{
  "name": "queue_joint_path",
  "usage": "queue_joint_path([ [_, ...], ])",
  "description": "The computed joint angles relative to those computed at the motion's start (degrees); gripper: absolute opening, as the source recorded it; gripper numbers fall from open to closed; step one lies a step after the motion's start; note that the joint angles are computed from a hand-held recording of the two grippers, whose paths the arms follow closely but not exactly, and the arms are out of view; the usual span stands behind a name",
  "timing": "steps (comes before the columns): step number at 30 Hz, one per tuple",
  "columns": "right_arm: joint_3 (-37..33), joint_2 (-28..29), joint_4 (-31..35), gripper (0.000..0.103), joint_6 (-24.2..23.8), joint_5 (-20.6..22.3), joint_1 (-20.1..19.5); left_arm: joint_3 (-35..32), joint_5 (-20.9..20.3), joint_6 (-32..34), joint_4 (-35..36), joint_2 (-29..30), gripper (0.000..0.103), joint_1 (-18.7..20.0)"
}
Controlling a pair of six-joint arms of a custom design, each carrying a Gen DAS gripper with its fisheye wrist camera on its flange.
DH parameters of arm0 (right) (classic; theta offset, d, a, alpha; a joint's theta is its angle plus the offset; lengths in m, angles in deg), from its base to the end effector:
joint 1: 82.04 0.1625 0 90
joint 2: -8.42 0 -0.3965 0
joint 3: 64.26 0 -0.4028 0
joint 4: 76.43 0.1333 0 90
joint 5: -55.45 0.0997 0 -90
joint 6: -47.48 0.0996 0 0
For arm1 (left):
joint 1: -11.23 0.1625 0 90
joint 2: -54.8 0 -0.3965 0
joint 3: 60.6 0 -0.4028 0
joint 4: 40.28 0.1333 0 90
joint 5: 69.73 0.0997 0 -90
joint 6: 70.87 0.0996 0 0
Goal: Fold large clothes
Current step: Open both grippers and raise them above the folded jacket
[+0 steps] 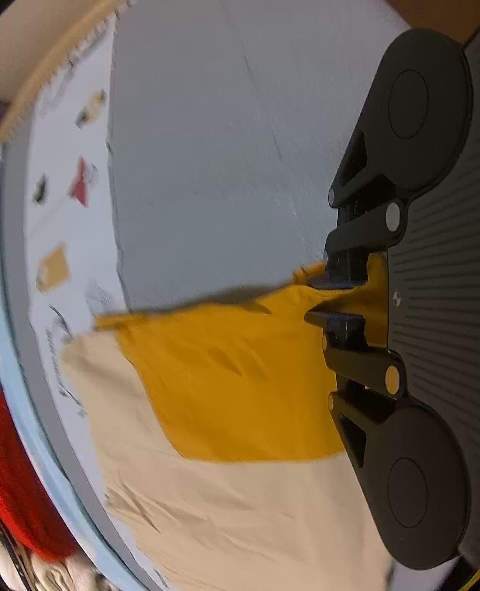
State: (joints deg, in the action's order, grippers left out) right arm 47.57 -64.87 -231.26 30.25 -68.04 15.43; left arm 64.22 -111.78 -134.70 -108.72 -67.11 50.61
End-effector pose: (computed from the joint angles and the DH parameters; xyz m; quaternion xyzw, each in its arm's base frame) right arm 0.1499 -0.5403 0.2610 0.1354 -0.9249 0.1931 0.2981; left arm -0.0662 -0.3225 0.3766 -0.0172 0.8969 -0.2291 0.3778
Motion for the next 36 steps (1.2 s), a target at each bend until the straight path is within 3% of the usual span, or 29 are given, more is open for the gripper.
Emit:
queue_joint_path([
  [3, 2.55, -1.16, -8.79, 0.012, -5.44, 2.37, 0.90, 2.70, -1.25, 8.07, -10.41, -2.87, 0.009, -1.02],
  [5, 3.31, -2.79, -6.47, 0.013, -5.88, 6.97, 0.10, 3.41, -4.36, 12.22, -13.75, -1.55, 0.016, 0.66],
  [7, 2.73, -3.00, 0.73, 0.013, -5.76, 8.79, -0.63, 2.62, -6.36, 12.94, -10.94, 2.73, 0.022, 4.08],
  [9, 2.42, -1.36, 4.36, 0.013, -8.34, 3.64, -0.37, 1.82, -6.78, 11.47, -5.96, 5.93, 0.021, 5.78],
  [10, 2.61, -0.11, 5.09, 0.013, -10.40, -0.85, 0.08, 1.91, -6.71, 11.52, -5.77, 5.90, 0.021, 5.60],
  [12, 3.15, 0.60, 4.59, 0.012, -13.96, -4.39, 0.37, 1.79, -5.73, 10.29, -5.29, 5.15, 0.022, 4.24],
  [15, 4.24, 0.32, 0.33, 0.012, -17.12, -5.74, 1.40, 2.06, -2.54, 6.04, -2.41, 2.26, 0.022, -0.21],
  [18, 6.31, -0.39, -8.70, 0.013, -21.65, -7.19, 2.91, 1.66, 2.02, -3.85, 5.29, 0.19, 0.022, -6.59],
  [23, 9.88, -5.68, -21.00, 0.025, -22.75, 0.51, 6.27, -0.52, 4.79, -20.66, 17.23, -0.63, 0.023, -19.13],
  [26, 10.62, -9.05, -23.86, 0.036, -20.23, 6.96, 7.47, -1.72, 4.79, -31.31, 22.98, 2.03, 0.034, -25.40],
  [28, 12.61, -12.24, -23.96, 0.039, -15.93, 10.85, 9.06, -0.98, 4.26, -37.85, 23.77, 3.45, 0.041, -28.58],
  [31, 17.43, -16.01, -25.84, 0.044, -10.64, 15.93, 10.72, 1.90, 2.65, -45.20, 23.13, 4.17, 0.041, -33.13],
  [34, 22.96, -16.98, -29.88, 0.044, -9.02, 17.86, 11.37, 7.09, 0.13, -50.08, 21.78, 2.72, 0.040, -37.05],
  [36, 25.65, -16.51, -30.53, 0.043, -9.58, 16.91, 11.89, 9.56, -1.22, -50.12, 19.96, 2.97, 0.027, -36.48],
])
